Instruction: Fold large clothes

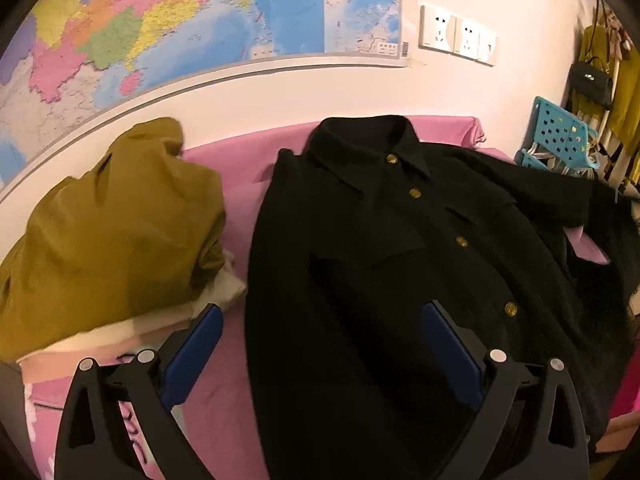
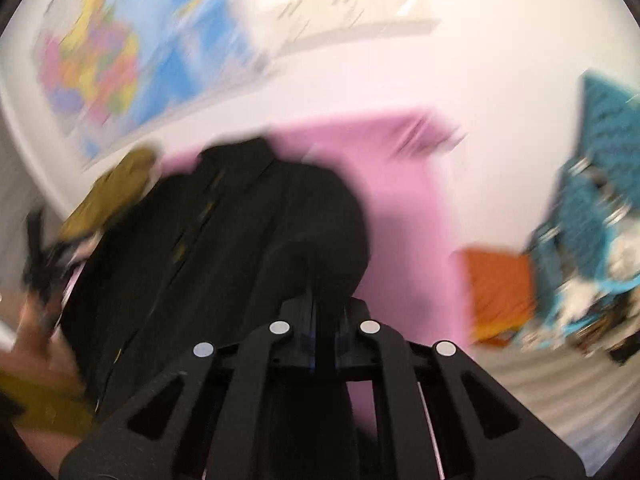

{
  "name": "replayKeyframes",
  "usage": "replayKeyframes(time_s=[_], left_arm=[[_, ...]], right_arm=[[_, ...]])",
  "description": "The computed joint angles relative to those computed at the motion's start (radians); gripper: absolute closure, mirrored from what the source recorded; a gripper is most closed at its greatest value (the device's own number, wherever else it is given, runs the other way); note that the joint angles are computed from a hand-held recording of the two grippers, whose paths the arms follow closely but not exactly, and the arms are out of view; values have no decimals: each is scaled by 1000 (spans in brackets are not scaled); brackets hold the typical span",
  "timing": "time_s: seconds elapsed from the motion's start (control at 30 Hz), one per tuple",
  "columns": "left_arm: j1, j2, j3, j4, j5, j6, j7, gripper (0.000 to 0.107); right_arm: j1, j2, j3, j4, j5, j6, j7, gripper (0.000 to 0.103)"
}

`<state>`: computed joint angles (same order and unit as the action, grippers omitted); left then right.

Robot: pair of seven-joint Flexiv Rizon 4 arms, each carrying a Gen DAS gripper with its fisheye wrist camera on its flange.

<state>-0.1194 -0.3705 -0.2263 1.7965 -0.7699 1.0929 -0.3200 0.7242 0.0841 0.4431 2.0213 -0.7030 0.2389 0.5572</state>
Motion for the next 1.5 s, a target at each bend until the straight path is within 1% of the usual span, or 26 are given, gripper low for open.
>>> replayKeyframes(time_s=[0.07,0.17,0.27,0.3,0.33,0.37,0.43,0.5,0.53,0.6,0.63,0.7,0.77,0.83,0.87,0.9,0.93,0.97,1.03,1.07,1.23,1.27,1.3,1.37,1.47,1.5], left_arm=[[9,7,7,9,-7,-16,-8,11],[20,22,28,28,8,-74,-16,11],[14,29,52,48,66,-103,-19,11],[9,28,61,54,92,-106,-24,11],[4,25,71,57,122,-105,-40,16],[-3,19,85,53,163,-114,-68,24],[-2,11,95,45,198,-125,-112,71],[17,9,90,32,178,-127,-147,95],[42,16,81,17,133,-155,-163,96],[63,22,81,-9,85,-150,-189,97],[64,21,91,-29,81,-98,-213,97],[70,9,104,-76,97,-68,-266,95],[69,-18,124,-138,146,-34,-354,87],[-15,-58,218,-169,293,126,-458,50],[-75,-87,300,-195,432,188,-564,44],[-117,-115,365,-229,592,213,-683,43],[-137,-136,399,-259,729,205,-775,44],[-138,-145,399,-270,800,186,-820,44],[-65,-136,304,-244,796,173,-809,45],[-11,-117,231,-200,706,183,-739,45],[238,-1,-177,24,69,305,-197,33],[290,7,-258,43,14,326,-144,32],[332,24,-317,57,-31,323,-103,31],[355,60,-364,87,-108,319,-37,30],[340,114,-406,136,-226,310,88,28],[333,122,-414,145,-258,305,134,26]], right_arm=[[-16,53,3,32,12,-46,33,97],[-55,100,-5,125,90,54,73,90],[-64,64,-2,162,163,131,100,81],[-66,61,0,191,158,190,139,64],[-65,53,5,203,147,215,175,54],[-61,50,15,214,126,222,225,46],[-55,60,29,257,36,286,337,46],[-50,81,45,287,-44,308,436,42],[-47,89,51,297,-84,316,474,42],[-36,99,66,300,-146,311,524,36],[-30,100,71,294,-158,301,529,33],[-11,93,85,275,-175,271,526,29],[4,80,83,255,-179,261,514,25],[27,57,88,234,-166,240,496,21],[37,48,89,227,-160,230,497,18],[46,41,90,228,-170,234,515,17],[54,36,89,227,-179,231,528,17],[64,29,90,226,-192,226,544,15],[81,18,89,230,-226,232,575,11],[89,11,87,231,-245,236,591,11],[108,-28,58,230,-329,297,607,13],[111,-36,52,222,-333,299,590,38],[108,-35,40,220,-346,321,572,72],[121,-40,47,166,-267,248,472,79],[146,-8,71,66,-173,21,326,84],[155,8,85,12,-134,-109,272,84]])
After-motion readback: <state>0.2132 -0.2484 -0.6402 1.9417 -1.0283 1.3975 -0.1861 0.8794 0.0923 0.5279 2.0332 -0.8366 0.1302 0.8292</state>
